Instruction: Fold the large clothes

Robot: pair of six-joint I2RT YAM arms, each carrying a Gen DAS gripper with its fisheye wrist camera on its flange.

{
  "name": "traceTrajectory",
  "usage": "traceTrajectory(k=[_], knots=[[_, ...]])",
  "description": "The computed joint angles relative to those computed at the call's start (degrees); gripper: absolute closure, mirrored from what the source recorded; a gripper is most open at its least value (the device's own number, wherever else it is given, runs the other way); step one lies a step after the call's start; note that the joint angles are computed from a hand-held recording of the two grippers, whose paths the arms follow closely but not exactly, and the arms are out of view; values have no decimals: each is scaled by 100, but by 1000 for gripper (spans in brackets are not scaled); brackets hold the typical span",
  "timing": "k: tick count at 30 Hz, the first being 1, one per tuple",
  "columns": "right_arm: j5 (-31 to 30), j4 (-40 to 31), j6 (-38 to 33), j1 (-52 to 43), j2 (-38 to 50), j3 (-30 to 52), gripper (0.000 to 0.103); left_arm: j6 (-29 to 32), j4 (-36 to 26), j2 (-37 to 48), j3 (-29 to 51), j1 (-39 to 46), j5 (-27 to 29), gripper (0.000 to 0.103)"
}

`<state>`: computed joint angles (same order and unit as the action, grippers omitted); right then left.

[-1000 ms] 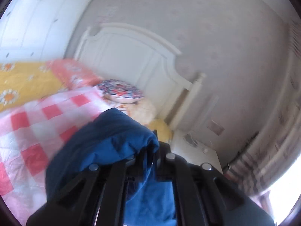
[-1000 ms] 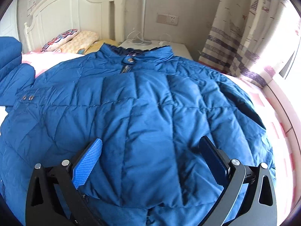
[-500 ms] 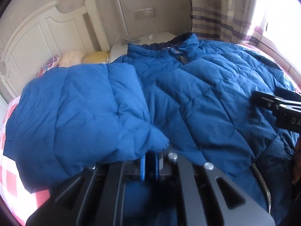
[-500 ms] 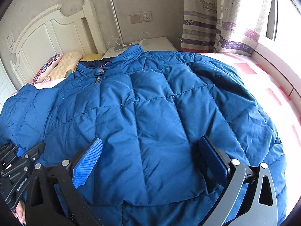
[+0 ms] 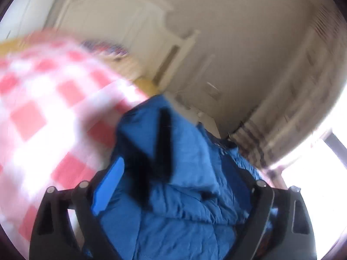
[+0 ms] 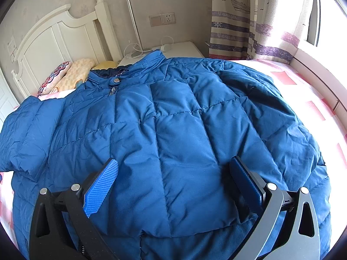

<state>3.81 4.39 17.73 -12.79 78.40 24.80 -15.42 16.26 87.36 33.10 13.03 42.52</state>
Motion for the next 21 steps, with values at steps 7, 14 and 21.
traceTrajectory(k=[7, 14, 21], knots=[[357, -171, -6, 215, 101, 124, 5, 642, -548, 806, 440, -387, -1015, 39], [1189, -95, -174, 878, -183, -7, 5, 1144, -694, 1080, 584, -915, -2029, 36], [2273, 190, -1434, 3525, -692, 145, 5, 1184, -689, 1217, 671, -815, -1938, 33]])
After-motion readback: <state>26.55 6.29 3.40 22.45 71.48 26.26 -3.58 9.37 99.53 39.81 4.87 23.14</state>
